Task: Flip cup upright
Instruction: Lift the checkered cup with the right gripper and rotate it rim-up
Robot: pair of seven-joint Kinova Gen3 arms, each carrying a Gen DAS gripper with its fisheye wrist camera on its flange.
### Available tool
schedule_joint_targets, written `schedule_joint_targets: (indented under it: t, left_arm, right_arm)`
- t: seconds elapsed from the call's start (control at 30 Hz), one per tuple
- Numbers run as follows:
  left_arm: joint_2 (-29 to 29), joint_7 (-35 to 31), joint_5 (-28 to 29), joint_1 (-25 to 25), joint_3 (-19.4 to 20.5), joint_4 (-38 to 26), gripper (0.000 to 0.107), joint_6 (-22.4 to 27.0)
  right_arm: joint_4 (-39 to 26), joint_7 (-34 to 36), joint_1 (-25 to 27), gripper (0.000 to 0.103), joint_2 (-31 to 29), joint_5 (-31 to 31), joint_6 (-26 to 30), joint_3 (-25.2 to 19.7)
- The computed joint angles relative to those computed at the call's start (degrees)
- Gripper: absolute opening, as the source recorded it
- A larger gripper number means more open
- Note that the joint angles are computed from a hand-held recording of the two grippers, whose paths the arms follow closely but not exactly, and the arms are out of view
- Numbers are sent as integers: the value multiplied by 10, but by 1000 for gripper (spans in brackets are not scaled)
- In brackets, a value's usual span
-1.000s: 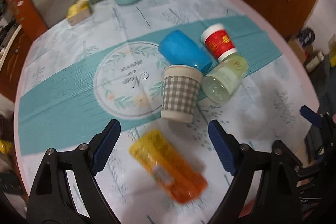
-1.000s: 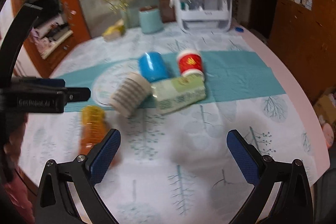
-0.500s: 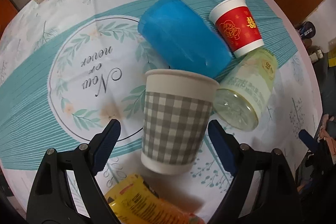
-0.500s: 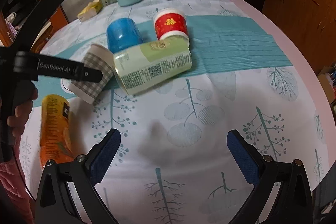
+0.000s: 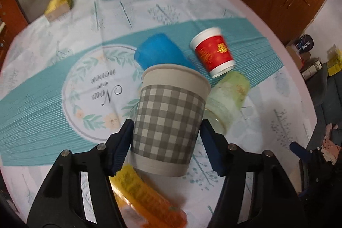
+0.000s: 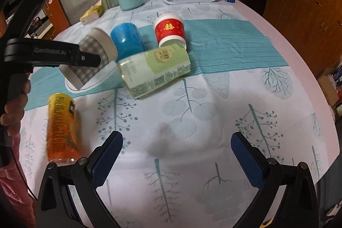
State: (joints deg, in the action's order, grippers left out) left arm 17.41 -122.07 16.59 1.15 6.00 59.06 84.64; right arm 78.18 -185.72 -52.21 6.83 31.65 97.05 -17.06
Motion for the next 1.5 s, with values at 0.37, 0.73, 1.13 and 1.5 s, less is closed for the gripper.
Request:
schedule_joint_targets:
  t: [0.37, 0.73, 1.13, 1.5]
  left_arm:
    - [-170, -1, 109, -84, -65, 140, 61, 36]
    - [-225, 43, 142, -125, -134, 273, 61, 96]
    - [-253, 53, 89, -107, -117, 371, 61, 81]
    - [-239, 89, 67, -77, -96, 369, 64, 78]
  right_arm:
    - [-31, -128, -65, 103, -34, 32, 80, -46]
    - [14, -235, -55, 103, -79, 20, 39, -107]
    - [73, -278, -52, 103, -82, -39, -33, -115]
    - [81, -300, -43, 103, -97, -51, -13, -130]
